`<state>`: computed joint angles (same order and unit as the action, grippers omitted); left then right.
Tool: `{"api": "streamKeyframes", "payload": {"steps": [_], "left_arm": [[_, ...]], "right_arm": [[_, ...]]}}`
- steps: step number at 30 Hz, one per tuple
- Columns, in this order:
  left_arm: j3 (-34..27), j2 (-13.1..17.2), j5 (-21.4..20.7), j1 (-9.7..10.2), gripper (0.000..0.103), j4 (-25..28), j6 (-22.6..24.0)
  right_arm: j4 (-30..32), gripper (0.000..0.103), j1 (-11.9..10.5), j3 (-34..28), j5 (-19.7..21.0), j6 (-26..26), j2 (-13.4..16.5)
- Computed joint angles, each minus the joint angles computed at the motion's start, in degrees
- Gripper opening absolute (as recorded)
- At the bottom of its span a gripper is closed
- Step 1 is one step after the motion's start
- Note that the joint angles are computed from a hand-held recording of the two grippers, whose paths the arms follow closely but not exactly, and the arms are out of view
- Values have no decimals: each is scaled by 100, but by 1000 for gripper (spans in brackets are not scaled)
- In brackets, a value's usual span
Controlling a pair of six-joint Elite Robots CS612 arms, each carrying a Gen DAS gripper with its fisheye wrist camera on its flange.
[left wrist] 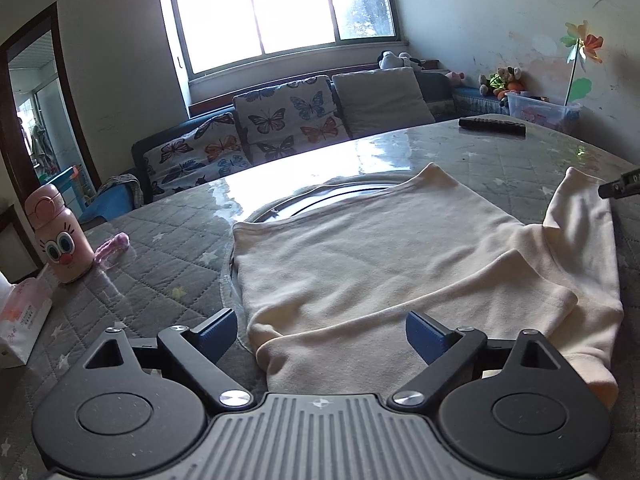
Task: Fold clothes
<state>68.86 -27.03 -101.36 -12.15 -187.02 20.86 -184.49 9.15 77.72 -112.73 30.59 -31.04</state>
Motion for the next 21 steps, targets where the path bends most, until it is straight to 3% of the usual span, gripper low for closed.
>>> {"api": "streamKeyframes", "payload": {"steps": [4, 13, 18, 21], "left_arm": [[5, 0, 29, -10, 93, 46, 4], [0, 2, 45, -17, 94, 79, 4], [9, -1, 29, -18, 94, 77, -10], [13, -2, 17, -19, 95, 76, -15]], "right_arm": [[82, 31, -66, -103, -162, 221, 84], [242, 30, -32, -393, -642, 208, 271], [196, 9, -30, -370, -570, 180, 256], [45, 8, -17, -282, -568, 130, 199]]}}
